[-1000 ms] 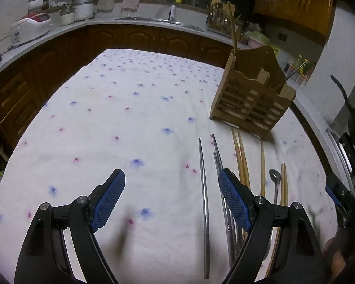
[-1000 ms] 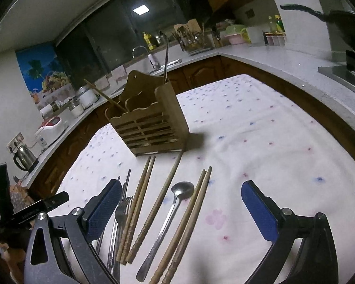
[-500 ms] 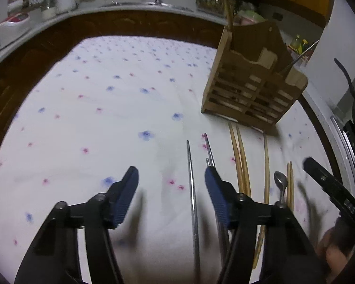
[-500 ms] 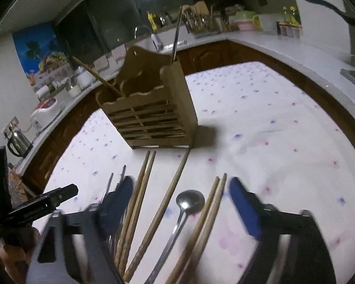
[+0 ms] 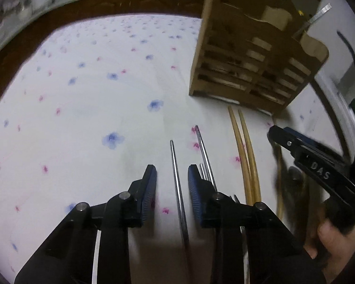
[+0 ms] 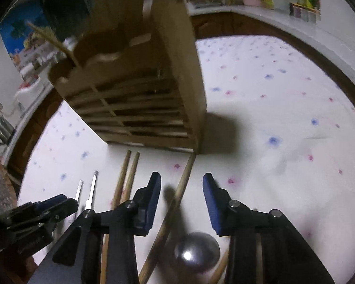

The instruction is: Organize utensils

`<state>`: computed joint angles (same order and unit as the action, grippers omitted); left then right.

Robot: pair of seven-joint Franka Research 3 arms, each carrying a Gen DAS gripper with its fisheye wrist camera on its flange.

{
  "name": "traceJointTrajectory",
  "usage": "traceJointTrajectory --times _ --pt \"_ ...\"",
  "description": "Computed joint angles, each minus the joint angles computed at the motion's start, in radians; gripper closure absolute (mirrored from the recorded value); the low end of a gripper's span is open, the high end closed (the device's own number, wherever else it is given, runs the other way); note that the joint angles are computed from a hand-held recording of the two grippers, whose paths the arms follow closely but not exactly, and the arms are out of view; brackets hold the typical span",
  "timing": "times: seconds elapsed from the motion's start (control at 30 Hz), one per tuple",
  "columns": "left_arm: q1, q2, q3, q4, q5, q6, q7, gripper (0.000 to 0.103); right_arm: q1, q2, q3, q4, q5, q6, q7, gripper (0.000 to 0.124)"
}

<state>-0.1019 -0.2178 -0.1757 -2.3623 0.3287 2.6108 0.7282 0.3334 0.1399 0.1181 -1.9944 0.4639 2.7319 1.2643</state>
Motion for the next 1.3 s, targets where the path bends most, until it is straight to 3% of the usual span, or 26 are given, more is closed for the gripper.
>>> traceJointTrajectory --times 0.13,0.2,0.3,0.43,0.6,0.8,1.03,1.3 --pt "0.014 0.018 -0.036 0.023 0.123 -0.035 -0.064 0.087 0.032 0.011 -0.017 -0.002 -0.146 0.034 0.056 0.089" --pt "0.009 0.021 -0.036 0.027 0.148 -0.037 -0.075 0.096 0.049 0.01 -0.033 -0.014 -0.231 0.056 0.112 0.107" --pt "0.001 0.02 -0.031 0.026 0.152 -0.038 -0.082 0.098 0.036 0.01 -0.02 -0.013 -0.217 0.054 0.099 0.114" --pt "-0.01 -0.015 -0.013 -0.013 0.102 0.004 -0.066 0.099 0.002 -0.002 0.01 -0.014 -0.078 0.027 0.013 0.116" --pt "-0.015 -0.127 0.007 -0.094 0.031 0.067 -0.057 0.099 -0.024 -0.083 0.029 -0.062 0.199 0.001 -0.167 0.118" --pt "-0.019 -0.285 0.021 -0.177 -0.029 0.122 -0.05 0.099 0.005 -0.204 -0.011 -0.117 0.426 -0.021 -0.323 0.119" --pt "-0.002 -0.413 0.014 -0.21 -0.051 0.136 -0.045 0.099 0.039 -0.324 -0.065 -0.162 0.568 -0.041 -0.432 0.119" --pt "0.03 -0.514 -0.006 -0.223 -0.034 0.137 -0.068 0.099 0.071 -0.418 -0.103 -0.176 0.674 -0.003 -0.535 0.119"
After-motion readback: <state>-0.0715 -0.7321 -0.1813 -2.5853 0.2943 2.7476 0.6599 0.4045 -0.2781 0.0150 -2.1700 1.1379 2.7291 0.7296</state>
